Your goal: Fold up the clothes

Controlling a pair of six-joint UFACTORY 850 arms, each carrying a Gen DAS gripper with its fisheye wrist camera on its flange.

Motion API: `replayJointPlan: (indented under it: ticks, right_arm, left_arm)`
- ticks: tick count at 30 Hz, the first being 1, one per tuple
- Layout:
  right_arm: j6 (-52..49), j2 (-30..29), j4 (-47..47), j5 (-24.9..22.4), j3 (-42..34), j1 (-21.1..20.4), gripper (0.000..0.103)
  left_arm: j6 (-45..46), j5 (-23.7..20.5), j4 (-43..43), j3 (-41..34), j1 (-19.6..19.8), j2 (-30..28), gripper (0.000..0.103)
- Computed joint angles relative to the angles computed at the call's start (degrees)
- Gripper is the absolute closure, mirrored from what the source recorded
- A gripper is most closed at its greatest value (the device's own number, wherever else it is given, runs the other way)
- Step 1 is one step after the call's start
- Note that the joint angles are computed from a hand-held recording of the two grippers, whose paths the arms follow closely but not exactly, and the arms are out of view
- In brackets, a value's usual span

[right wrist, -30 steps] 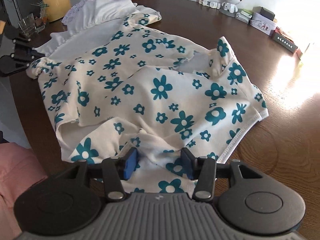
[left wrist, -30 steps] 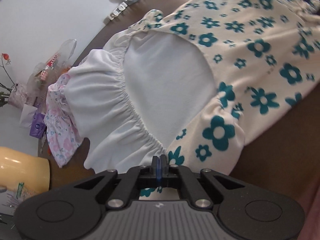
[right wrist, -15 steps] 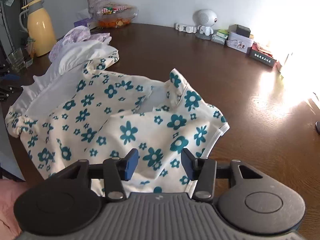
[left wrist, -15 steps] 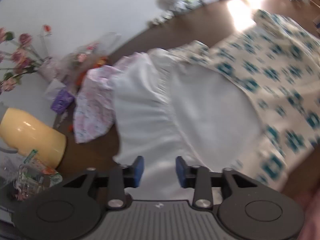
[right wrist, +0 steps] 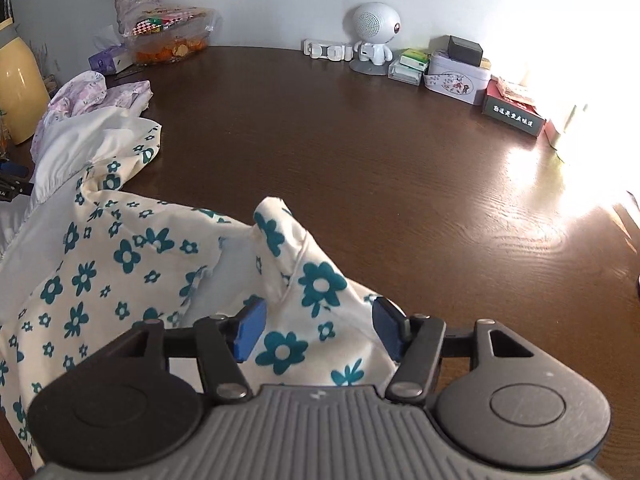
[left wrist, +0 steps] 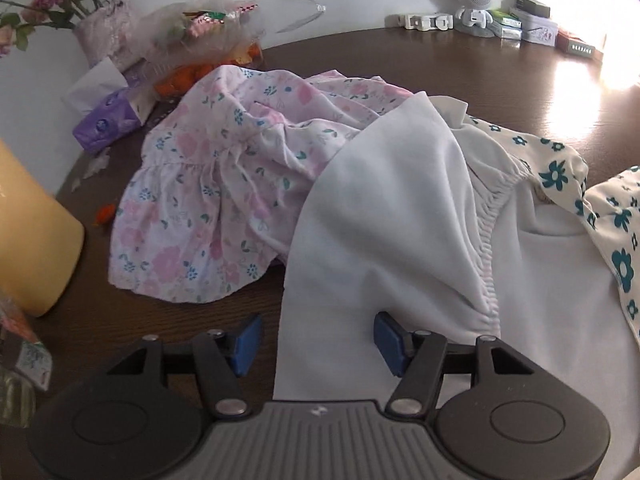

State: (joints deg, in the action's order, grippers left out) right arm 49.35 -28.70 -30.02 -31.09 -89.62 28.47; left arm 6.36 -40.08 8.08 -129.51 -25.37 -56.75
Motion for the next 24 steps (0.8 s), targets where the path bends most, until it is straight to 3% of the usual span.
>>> replayJointPlan:
  ticks: [4,7,8,9,10,11,12,13,24]
  right_arm:
    - [-5.36,-3.71,3.55,-1.25,-4.67,-0.95,0.042]
    - [-8.04,-5.91,5.92,-1.93,-7.07,-1.50,0.043]
    - [-8.89,-6.44,6.67,-2.02,-7.61,-1.65,0.043]
    - [-9.64,-6.89,7.49,-2.00,-8.06,-1.78,0.050]
    - [-10.81,-7.13,8.94,-1.72,-8.29,-1.99,0.064]
    - [-12.00,-7.37,10.42,-1.46,-8.52,-2.20,0.072]
    - [-13.16,-7.61,11.84,-1.22,-8.73,-2.40,0.089]
    - [-13.63,-7.75,12.41,-1.11,-8.79,-2.44,0.092]
    - [-5.77,-10.00,3.23,-4.39,-11.50,-1.61,0.093]
  left_arm:
    - [2.59,-0.93,-2.92,-2.00,0.41,-1.13,0.047]
    - [6.17,-0.89,-6.77,-1.79,0.72,-0.93,0.075]
    - [5.92,-0.44,-5.64,-1.24,0.41,-0.66,0.092]
    - [5.36,0.07,-4.07,-0.60,0.03,-0.35,0.095]
    - [4.41,0.82,-1.90,0.43,-0.44,0.19,0.095]
    - [3.39,1.41,0.39,1.37,-0.91,0.64,0.098]
    - [1.77,1.98,3.27,2.48,-1.39,1.18,0.098]
    - [0.00,2.41,5.80,3.59,-1.76,1.74,0.098]
    - [-21.73,5.58,26.88,20.02,-4.48,10.89,0.098]
